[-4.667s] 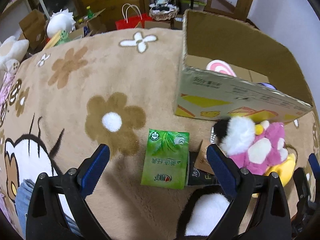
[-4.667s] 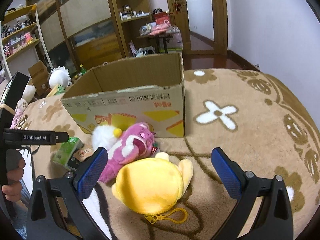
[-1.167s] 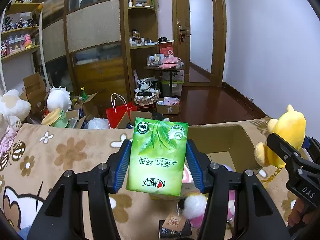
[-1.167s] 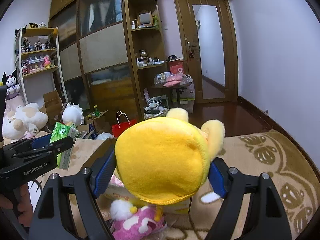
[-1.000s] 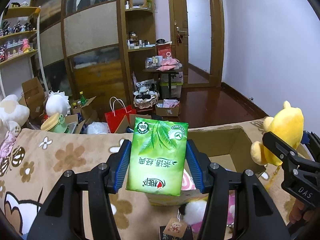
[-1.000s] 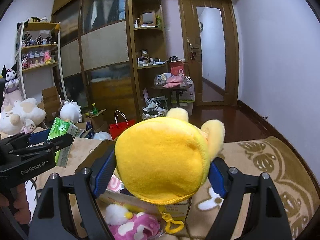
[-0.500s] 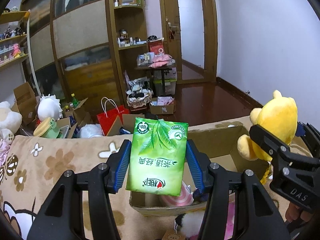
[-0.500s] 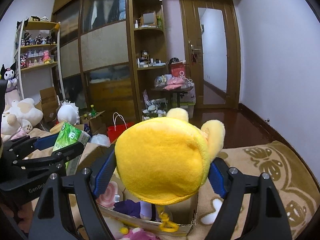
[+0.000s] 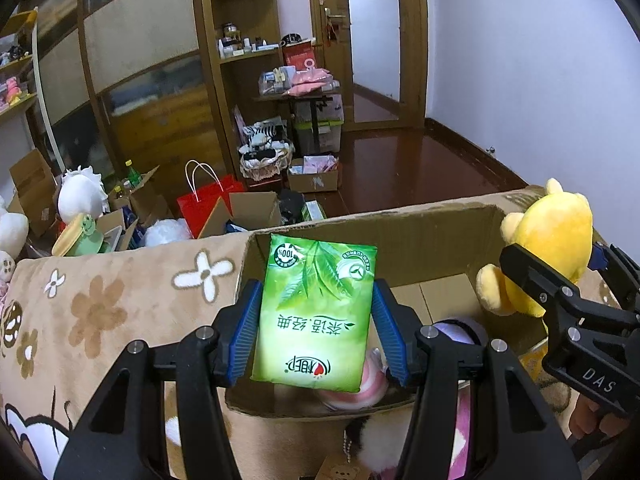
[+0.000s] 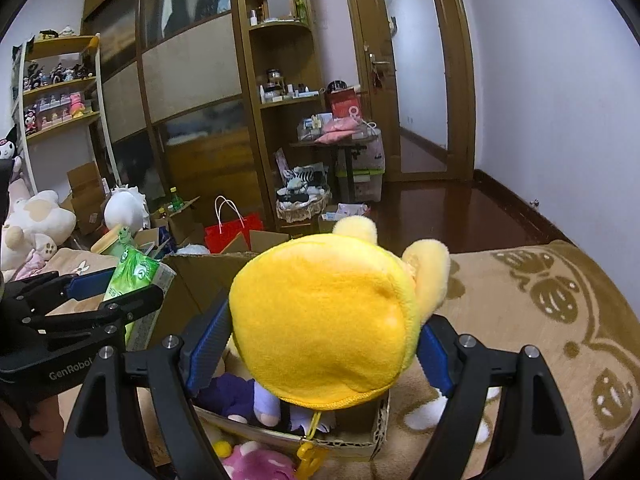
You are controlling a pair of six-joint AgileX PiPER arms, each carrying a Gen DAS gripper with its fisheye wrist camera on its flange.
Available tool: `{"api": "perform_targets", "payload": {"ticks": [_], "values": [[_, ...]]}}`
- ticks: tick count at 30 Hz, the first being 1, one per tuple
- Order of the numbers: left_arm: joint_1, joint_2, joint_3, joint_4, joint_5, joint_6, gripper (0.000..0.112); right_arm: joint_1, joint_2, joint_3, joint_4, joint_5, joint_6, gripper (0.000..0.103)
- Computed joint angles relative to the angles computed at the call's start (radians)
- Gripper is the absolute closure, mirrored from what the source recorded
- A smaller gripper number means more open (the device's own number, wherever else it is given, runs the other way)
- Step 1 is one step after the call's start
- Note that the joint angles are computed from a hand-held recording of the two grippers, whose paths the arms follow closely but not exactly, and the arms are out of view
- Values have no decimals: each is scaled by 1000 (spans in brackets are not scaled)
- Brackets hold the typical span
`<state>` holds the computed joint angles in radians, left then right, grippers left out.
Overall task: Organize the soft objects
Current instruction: 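Open both tools to drop the tissue pack and yellow plush into the box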
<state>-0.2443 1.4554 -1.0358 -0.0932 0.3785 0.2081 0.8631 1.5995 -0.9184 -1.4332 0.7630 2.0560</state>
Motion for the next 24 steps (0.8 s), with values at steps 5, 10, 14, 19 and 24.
{"api": "perform_targets", "payload": {"ticks": [5,10,14,19,24], "values": [[-13,-3,11,69,-9,-64,48,-15,-6,5,13,-28,-6,15],[-1,-11,11,61,-6,-63,39,-25,-17,10,33,-59,-24,14],[13,-16,11,54,8,-58,38,-16,-17,6,61,-57,-47,12],[28,-27,7,38,36,-51,25,1,-20,-6,70,-45,-68,4],[35,-60,30,68,41,-77,23,24,-41,-16,104,-20,-93,0]]}}
